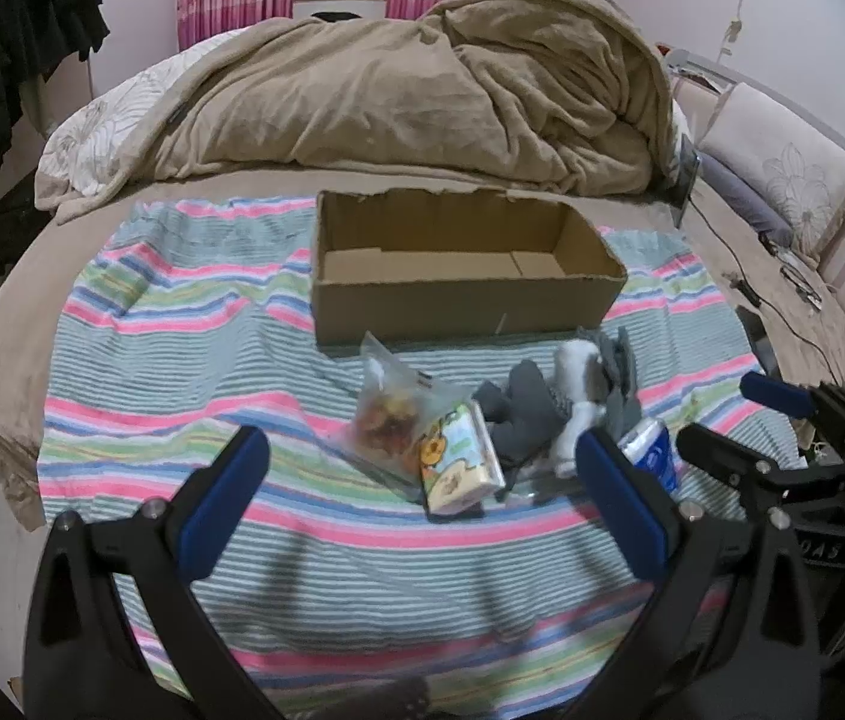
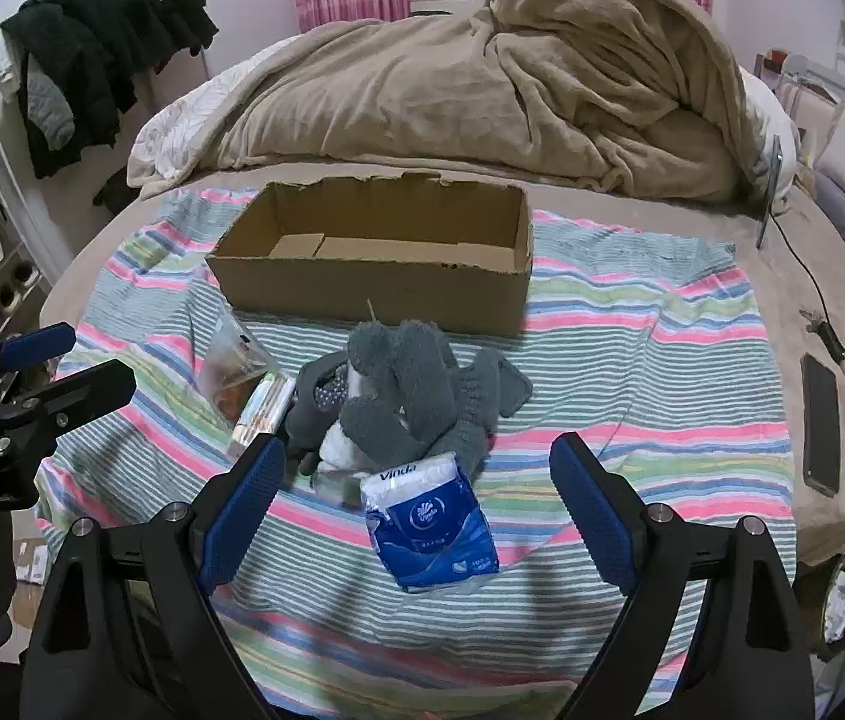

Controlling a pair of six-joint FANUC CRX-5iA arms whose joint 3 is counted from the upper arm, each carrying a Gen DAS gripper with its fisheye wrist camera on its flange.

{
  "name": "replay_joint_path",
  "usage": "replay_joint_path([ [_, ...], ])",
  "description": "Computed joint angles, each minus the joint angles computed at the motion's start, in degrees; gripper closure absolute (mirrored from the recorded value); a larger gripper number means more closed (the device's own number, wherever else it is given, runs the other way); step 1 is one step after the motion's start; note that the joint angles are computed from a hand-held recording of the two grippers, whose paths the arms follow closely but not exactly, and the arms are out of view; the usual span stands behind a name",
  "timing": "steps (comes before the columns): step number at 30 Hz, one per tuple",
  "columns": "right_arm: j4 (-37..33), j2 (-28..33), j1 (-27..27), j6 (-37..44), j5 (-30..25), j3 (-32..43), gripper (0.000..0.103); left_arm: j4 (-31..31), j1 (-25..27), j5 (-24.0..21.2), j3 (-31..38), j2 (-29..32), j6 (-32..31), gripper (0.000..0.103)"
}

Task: Organize objects

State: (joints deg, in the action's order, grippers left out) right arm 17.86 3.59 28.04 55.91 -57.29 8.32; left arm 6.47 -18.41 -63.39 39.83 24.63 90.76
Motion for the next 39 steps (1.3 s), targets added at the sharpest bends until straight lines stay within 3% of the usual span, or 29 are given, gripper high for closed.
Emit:
replay_joint_path([
  [39,-0.5,-0.2,0.2,0.0,-0.8,-0.9,0.011,-0.9,-0.2,-1.3,-0.5,0.0,0.4,0.001],
])
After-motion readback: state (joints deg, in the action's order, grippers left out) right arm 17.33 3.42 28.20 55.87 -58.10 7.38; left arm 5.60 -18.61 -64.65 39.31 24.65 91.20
